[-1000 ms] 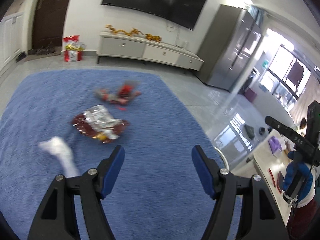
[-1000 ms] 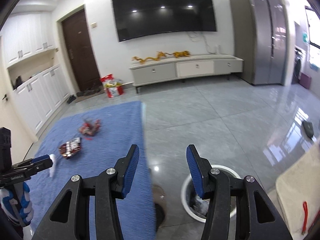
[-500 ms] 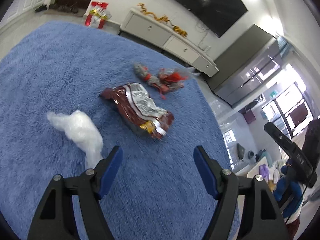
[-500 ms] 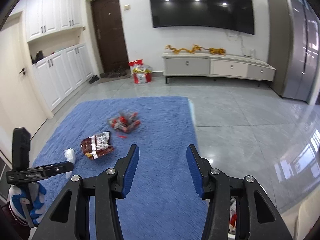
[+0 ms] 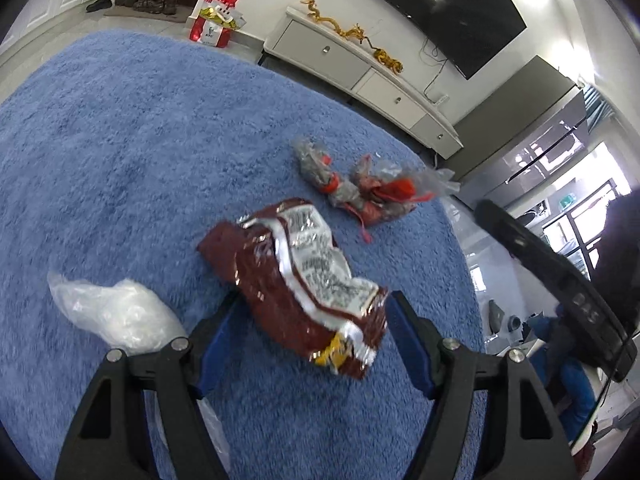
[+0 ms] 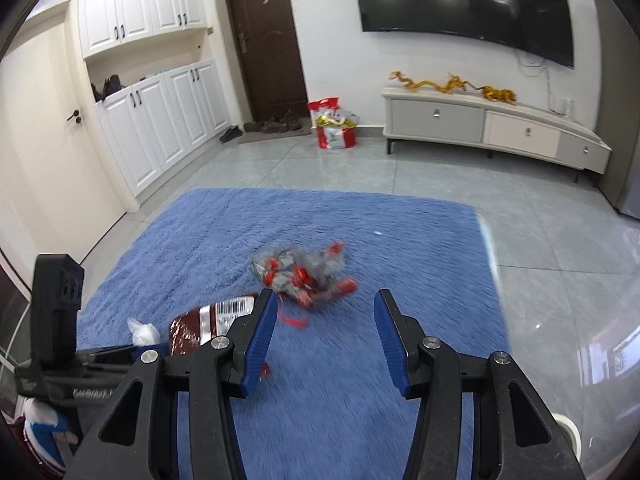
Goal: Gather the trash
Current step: 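Grasp the brown snack wrapper with the left gripper while the right grasps the clear bag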
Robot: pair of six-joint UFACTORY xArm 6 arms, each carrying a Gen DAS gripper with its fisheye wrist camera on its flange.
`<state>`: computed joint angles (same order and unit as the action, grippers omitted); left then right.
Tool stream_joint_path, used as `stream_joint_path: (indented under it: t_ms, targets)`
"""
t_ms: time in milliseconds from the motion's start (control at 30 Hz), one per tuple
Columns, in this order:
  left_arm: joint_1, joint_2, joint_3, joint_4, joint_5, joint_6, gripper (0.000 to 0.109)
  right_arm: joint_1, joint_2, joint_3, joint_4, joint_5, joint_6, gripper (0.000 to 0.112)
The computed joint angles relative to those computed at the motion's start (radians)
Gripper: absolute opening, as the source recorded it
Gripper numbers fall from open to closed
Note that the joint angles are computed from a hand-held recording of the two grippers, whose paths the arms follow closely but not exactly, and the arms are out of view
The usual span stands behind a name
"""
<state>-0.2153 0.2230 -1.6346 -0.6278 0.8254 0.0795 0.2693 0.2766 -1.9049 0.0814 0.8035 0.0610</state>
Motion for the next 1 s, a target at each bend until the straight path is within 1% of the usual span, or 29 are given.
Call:
stream_joint_path:
  t_ms: [67, 133, 267, 333, 433, 500, 567, 600, 667, 800, 1000]
  targets:
    - [-0.002, 0.016, -0.017, -0.003, -0.009, 0.011, 0.07, 0.005, 0.065, -0.074, 0.003, 0.019, -0.009, 0.05]
    - [-0.006, 0.024, -0.023, -0.002, -0.02, 0.018, 0.069, 0.009, 0.104, -0.117, 0.0, 0.028, -0.009, 0.05]
    - [-0.013, 0.031, -0.02, 0.017, -0.049, 0.014, 0.057, 0.013, 0.182, -0.217, 0.0, 0.061, -0.016, 0.05]
    - [-0.018, 0.033, -0.017, 0.043, -0.063, -0.003, 0.054, 0.014, 0.212, -0.254, 0.0, 0.075, -0.02, 0.046]
    - [-0.026, 0.036, -0.013, 0.063, -0.078, -0.017, 0.044, 0.014, 0.245, -0.295, 0.008, 0.092, -0.03, 0.034]
    - [-0.03, 0.025, 0.009, 0.058, -0.089, -0.021, 0.031, 0.013, 0.251, -0.298, 0.021, 0.089, -0.042, 0.019]
    - [-0.027, 0.026, 0.015, 0.037, -0.09, -0.021, 0.023, 0.011, 0.243, -0.283, 0.032, 0.08, -0.058, 0.012]
    - [-0.025, 0.027, 0.017, 0.027, -0.089, -0.021, 0.018, 0.011, 0.24, -0.276, 0.035, 0.076, -0.062, 0.01]
    - [-0.02, 0.026, 0.025, -0.003, -0.089, -0.011, 0.012, 0.01, 0.229, -0.257, 0.042, 0.066, -0.068, 0.008]
    - [-0.007, 0.01, 0.045, -0.074, -0.094, 0.026, 0.006, 0.006, 0.209, -0.234, 0.045, 0.044, -0.076, 0.006]
    - [0.004, -0.03, 0.072, -0.139, -0.103, 0.066, 0.003, 0.009, 0.173, -0.224, 0.018, 0.011, -0.071, 0.005]
